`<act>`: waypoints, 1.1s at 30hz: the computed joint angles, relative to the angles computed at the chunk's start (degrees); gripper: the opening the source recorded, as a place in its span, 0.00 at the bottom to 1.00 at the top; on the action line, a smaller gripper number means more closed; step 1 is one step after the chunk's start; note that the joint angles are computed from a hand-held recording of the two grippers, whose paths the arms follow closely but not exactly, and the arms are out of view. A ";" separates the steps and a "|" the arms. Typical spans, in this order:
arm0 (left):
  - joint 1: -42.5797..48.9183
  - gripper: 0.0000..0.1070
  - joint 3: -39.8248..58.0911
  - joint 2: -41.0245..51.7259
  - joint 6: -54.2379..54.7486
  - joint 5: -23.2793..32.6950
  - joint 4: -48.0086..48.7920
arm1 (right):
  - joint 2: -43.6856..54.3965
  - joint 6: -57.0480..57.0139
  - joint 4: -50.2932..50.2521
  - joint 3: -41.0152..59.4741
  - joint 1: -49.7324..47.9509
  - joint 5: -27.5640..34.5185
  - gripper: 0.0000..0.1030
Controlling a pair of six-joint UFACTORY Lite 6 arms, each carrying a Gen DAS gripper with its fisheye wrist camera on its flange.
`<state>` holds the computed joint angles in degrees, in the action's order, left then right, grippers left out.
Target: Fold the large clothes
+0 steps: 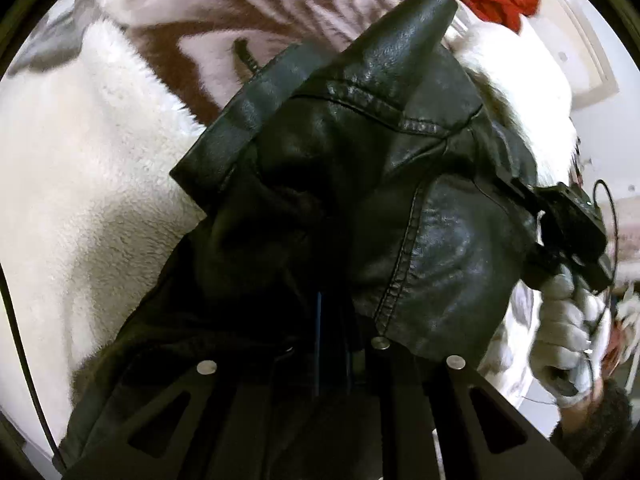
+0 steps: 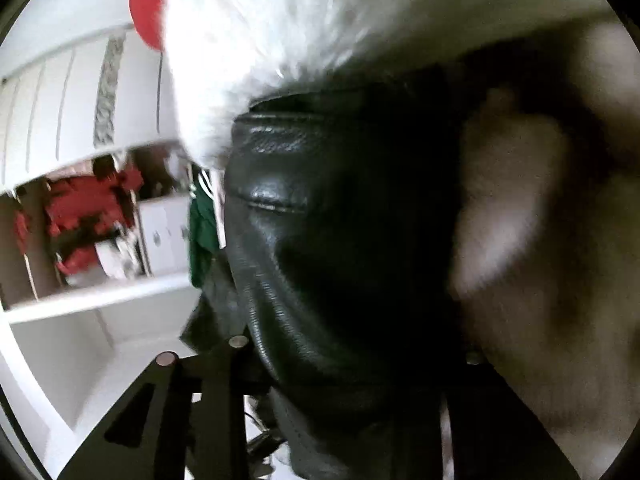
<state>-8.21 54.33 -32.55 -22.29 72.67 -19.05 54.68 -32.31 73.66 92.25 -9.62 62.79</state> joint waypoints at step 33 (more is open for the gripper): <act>-53.65 0.96 -4.03 0.97 -52.73 0.61 21.92 | -29.59 -19.24 -15.86 -49.91 -28.70 3.72 0.70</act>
